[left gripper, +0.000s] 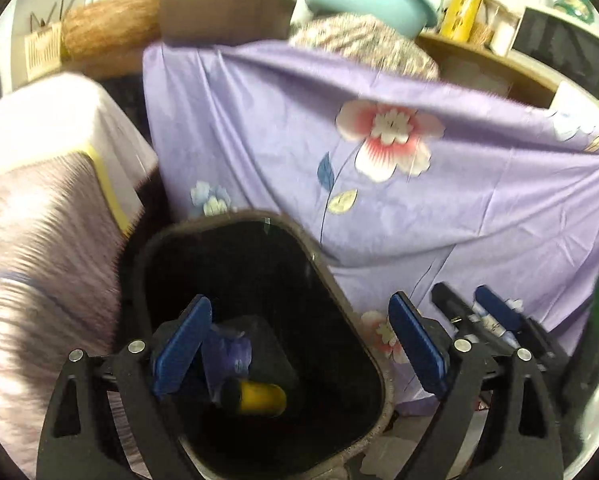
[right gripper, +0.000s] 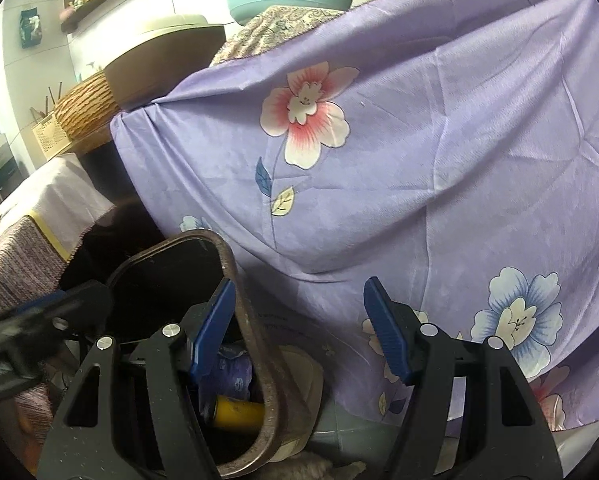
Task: Collect trash
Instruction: 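Carry both items to the black bin and open both grippers to drop them, then move both tools back over the table toward the remaining trash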
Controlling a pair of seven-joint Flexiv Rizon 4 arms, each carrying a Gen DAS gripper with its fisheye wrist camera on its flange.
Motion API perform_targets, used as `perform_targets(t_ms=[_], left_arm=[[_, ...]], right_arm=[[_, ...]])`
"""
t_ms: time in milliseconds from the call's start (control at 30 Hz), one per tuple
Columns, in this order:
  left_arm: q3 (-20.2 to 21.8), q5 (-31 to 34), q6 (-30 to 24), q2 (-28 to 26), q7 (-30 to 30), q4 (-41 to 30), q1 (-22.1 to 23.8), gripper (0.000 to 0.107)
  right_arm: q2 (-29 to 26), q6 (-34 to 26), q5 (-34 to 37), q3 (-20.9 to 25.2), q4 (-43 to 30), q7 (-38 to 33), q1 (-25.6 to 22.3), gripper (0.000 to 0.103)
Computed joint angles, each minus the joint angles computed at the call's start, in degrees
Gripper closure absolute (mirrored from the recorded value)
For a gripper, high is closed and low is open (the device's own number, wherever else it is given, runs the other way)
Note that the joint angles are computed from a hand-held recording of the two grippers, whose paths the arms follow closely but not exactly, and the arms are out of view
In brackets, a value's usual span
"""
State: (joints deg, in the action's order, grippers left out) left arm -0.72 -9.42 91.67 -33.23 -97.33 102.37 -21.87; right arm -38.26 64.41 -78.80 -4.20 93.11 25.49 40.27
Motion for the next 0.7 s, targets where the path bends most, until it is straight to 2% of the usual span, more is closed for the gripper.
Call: perform_targets(t_ms=[200, 367, 533, 567, 600, 700], left_arm=[[2.8, 1.6, 5.0, 4.9, -0.3, 4.6, -2.4, 0.012], [9.1, 2.9, 7.7, 8.8, 0.1, 8.3, -7.8, 0.01], [7.7, 1.2, 10.4, 12.2, 1.5, 11.9, -6.8, 0.009], [7.1, 0.9, 10.4, 12.6, 2.1, 12.1, -6.2, 0.009], [7.4, 0.5, 10.7, 12.7, 2.4, 12.2, -6.5, 0.009], [9.6, -1.1, 10.0, 12.3, 3.6, 11.6, -8.2, 0.009]], right_arm=[[0.8, -1.0, -0.9, 0.5, -0.2, 0.2, 1.1, 0.036], [1.4, -2.3, -2.2, 1.1, -1.0, 0.1, 2.5, 0.036], [1.4, -2.9, -3.8, 1.6, -2.9, -1.0, 3.9, 0.036], [1.5, -3.1, -4.7, 1.4, -3.0, -0.5, 4.2, 0.034], [1.6, -3.3, -5.2, 1.5, -3.1, -0.3, 4.5, 0.026], [1.4, -2.9, -7.6, 1.6, -3.8, 0.4, 4.8, 0.024]])
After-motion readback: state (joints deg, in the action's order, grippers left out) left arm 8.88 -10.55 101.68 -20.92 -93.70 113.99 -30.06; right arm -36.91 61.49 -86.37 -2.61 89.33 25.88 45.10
